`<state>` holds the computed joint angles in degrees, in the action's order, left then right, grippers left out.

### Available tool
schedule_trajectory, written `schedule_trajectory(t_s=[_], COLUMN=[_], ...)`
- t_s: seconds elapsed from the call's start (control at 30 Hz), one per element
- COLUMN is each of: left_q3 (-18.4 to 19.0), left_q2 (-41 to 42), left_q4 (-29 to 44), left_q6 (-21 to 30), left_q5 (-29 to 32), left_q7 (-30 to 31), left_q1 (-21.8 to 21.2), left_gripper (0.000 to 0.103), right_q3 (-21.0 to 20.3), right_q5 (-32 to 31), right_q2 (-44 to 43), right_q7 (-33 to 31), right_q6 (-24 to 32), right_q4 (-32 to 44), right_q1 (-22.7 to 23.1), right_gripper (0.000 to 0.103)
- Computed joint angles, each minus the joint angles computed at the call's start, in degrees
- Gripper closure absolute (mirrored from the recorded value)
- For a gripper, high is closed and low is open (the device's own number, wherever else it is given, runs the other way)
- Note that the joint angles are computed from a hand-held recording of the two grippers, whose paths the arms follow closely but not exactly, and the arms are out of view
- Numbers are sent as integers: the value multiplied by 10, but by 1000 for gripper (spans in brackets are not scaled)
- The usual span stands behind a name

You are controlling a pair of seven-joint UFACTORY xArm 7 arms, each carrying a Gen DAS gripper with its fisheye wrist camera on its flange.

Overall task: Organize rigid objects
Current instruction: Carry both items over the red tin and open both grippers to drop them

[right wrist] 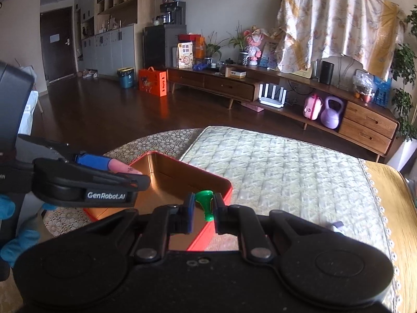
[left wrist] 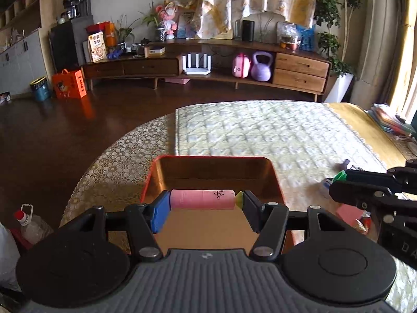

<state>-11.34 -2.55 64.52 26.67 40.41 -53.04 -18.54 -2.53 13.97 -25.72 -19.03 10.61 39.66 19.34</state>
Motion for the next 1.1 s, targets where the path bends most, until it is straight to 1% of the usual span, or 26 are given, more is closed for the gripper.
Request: schedule_trajectory(t_s=[0.1,0.2,0.3,0.4,0.53,0.6,0.73,0.9,1.0,1.1], left_q3=[11,26,41,58,74,76,82,84,89,91], left_q2=[35,73,109,141,175,191,215,237,244,251], left_q4=[32,67,100,130,163,179,201,221,226,235], left_q6=[1,6,11,23,32,36,45,48,46,51], left_q5=[-23,-37,-61,-68,-79,-96,-127,-171,-176,-181], left_q7=[25,44,69,81,100,121,155,193,207,222], left_q1=[3,-1,-8,-20,-33,-35,-39,-35,-41,-46], left_gripper=[44,44,44,44,44,44,44,44,44,44], right_q3=[-10,-20,-16,8,40,54,72,86,90,91], right_q5=[6,25,53,50,40,28,38,12,9,-32], right_q2=[46,89,132,166,207,226,250,261,261,264], right_q7=[-21,-61,-96,-114,-115,-113,-126,-112,-111,-73], right_q6=[-6,-6,-3,4,15,18,34,44,53,50], right_q4=[28,57,88,111,138,150,168,171,170,168], right_q1=[16,31,33,12,-20,-33,-48,-58,-60,-60], right_gripper=[89,89,89,90,90,90,90,90,90,90])
